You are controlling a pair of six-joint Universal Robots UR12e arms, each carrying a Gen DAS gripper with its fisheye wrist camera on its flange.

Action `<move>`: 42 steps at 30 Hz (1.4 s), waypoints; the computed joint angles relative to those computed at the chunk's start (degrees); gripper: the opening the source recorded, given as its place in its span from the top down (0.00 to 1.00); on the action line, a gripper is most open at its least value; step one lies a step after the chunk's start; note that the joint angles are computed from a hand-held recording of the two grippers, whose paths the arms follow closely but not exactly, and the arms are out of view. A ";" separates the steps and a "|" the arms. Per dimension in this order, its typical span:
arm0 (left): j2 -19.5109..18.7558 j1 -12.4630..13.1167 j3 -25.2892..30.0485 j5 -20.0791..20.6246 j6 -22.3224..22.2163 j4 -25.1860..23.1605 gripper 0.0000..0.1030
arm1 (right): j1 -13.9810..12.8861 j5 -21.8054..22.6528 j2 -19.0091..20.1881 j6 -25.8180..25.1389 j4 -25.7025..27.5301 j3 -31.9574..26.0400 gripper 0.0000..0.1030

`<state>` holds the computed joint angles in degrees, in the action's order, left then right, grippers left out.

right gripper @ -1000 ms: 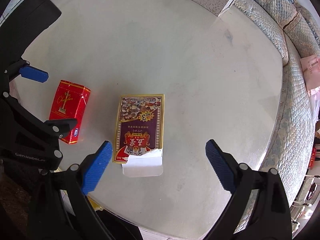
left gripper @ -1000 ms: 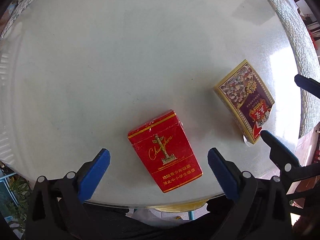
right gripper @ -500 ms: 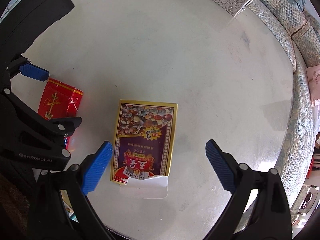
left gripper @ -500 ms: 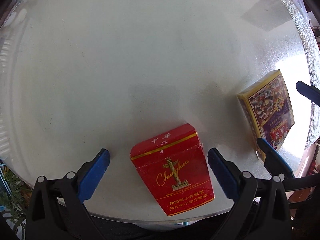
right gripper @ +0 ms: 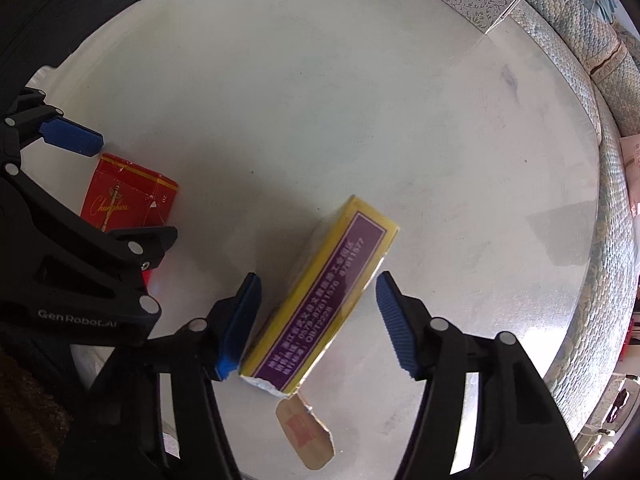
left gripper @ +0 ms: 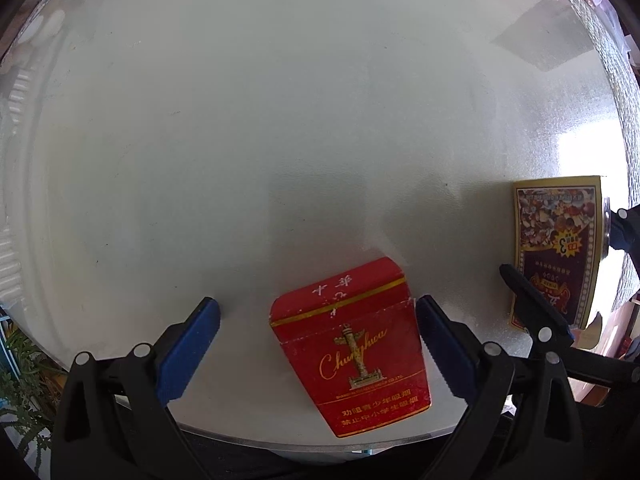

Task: Collect trash
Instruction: 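Grasp the red cigarette pack with the left tool while the right tool grasps the purple-gold card box, then carry the red pack and card box with both tools over the yellow bin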

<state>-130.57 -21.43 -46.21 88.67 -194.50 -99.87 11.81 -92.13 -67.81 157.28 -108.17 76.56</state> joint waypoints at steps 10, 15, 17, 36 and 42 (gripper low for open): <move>0.43 -0.15 0.59 0.08 0.85 -0.30 0.37 | 0.59 -1.54 -0.76 1.75 -1.13 0.95 0.81; 0.73 -0.17 0.23 -0.81 1.86 -0.56 0.37 | 0.87 -2.55 -1.25 2.28 -2.35 1.45 0.81; 0.69 -0.08 0.49 -1.28 2.22 -0.85 0.37 | 1.15 -2.95 -2.08 3.30 -2.82 2.13 0.81; 5.11 -0.77 -0.98 -2.66 7.23 0.76 0.40 | 2.34 -6.45 -4.97 7.67 -3.47 2.98 0.81; 5.89 -0.88 0.32 -2.46 7.87 0.37 0.40 | 2.41 -7.12 -6.62 8.20 -3.57 4.38 0.81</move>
<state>-124.68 -22.31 -45.89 86.21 -186.63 -99.50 14.22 -99.25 -74.43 165.48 -111.74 80.94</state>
